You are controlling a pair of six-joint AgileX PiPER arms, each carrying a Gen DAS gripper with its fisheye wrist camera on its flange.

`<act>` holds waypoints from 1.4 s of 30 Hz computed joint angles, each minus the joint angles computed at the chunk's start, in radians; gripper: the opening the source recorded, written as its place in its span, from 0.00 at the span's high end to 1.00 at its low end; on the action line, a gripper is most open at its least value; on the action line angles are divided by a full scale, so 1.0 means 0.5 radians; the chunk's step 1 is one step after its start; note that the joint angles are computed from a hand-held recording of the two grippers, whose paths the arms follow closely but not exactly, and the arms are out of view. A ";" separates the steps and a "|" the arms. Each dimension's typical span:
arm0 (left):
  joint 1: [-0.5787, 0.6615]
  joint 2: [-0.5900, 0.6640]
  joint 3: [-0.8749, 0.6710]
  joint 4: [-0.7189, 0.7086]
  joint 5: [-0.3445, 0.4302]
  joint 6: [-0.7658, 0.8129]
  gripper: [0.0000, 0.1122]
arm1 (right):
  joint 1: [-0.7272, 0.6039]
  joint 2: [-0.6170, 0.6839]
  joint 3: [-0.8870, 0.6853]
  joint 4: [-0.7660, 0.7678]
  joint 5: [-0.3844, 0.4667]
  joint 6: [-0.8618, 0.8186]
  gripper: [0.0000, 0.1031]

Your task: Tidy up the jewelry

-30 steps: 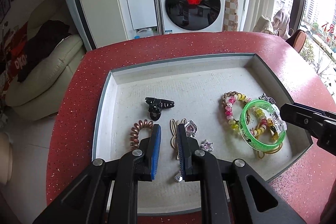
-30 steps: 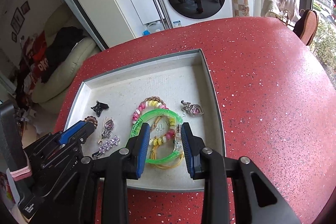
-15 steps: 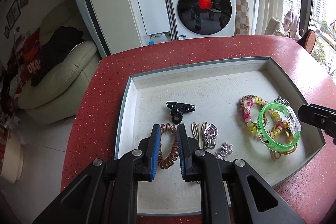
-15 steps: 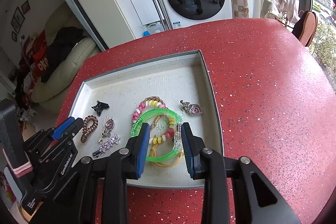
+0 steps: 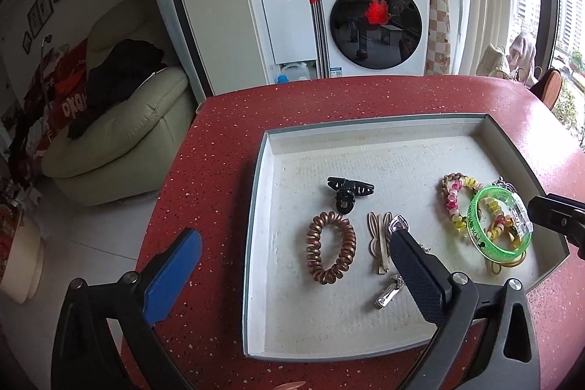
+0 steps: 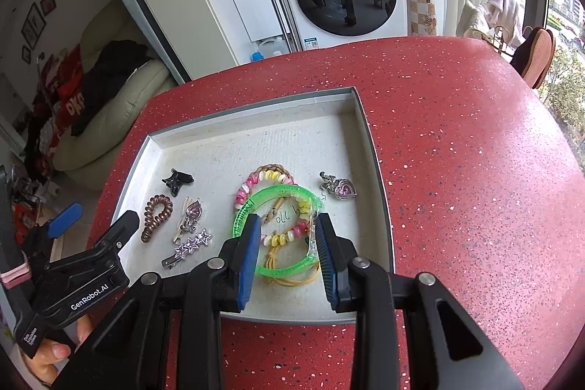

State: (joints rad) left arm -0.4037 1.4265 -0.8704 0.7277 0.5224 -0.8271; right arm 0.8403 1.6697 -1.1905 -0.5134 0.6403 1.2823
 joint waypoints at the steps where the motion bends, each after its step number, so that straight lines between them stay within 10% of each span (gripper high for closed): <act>1: -0.006 -0.010 0.009 0.004 0.004 0.002 0.08 | 0.000 0.002 -0.004 0.013 0.002 -0.017 0.55; 8: 0.005 -0.085 0.045 -0.082 0.022 0.083 0.08 | 0.080 0.005 -0.046 -0.098 0.122 0.044 0.48; 12: -0.007 -0.107 0.056 -0.110 0.039 0.103 0.08 | 0.153 -0.001 -0.061 -0.242 0.226 0.145 0.22; 26: -0.070 -0.319 0.221 -0.101 0.079 0.047 0.08 | 0.374 -0.036 -0.040 -0.552 0.423 0.386 0.17; 42: -0.443 -0.727 0.587 0.358 0.286 -0.698 0.08 | 0.756 -0.064 0.115 -0.891 0.734 0.910 0.17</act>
